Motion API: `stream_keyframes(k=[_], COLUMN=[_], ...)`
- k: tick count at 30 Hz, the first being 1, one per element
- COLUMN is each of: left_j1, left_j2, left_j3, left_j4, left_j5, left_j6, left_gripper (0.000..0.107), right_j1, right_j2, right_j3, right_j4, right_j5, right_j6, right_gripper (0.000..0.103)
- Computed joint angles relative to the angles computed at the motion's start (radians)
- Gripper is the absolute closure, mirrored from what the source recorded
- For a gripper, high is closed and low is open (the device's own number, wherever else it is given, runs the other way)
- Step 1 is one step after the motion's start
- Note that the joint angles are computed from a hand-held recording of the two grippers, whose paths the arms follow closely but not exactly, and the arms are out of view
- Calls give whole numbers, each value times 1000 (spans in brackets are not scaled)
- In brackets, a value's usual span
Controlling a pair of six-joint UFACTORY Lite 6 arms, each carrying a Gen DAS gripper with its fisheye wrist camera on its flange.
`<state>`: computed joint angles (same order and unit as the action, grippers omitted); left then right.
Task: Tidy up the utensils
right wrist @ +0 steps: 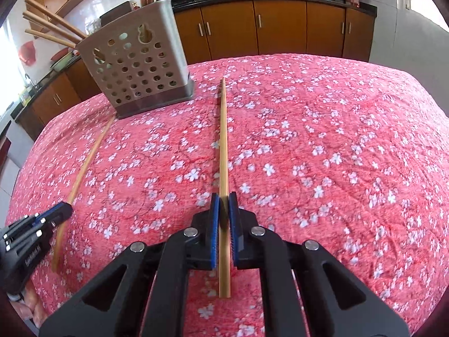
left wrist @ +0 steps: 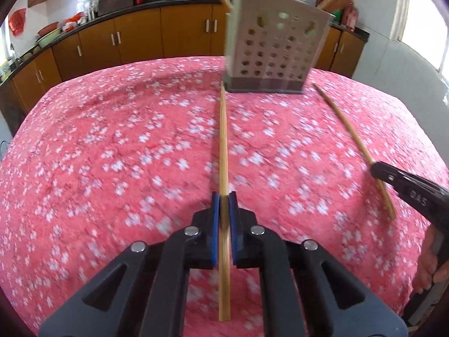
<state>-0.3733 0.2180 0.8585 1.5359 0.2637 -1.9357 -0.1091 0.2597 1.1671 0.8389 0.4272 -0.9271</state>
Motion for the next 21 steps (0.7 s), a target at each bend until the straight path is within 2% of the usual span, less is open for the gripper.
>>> stream_keyframes(k=[4,9,12,21], left_j1=[113,245,266,271], left_j2=[38,105,120,147], left_j3=[61,147,160,191], left_j4=[-79,-99,-25,-39], left_j5=[-12,-73,-71,-79], left_j6=[123,196,144,154], left_gripper=[98,97,96,95], right_j1=[11,50,69,64], right_j2=[36,138,190,225], right_j3=[49,170,232,257], right_j4=[-26,-150,-203,-148], right_j5=[-13,-44,-66,-76], right_j6=[26,152,215,163], right_gripper=[95,95,95,95])
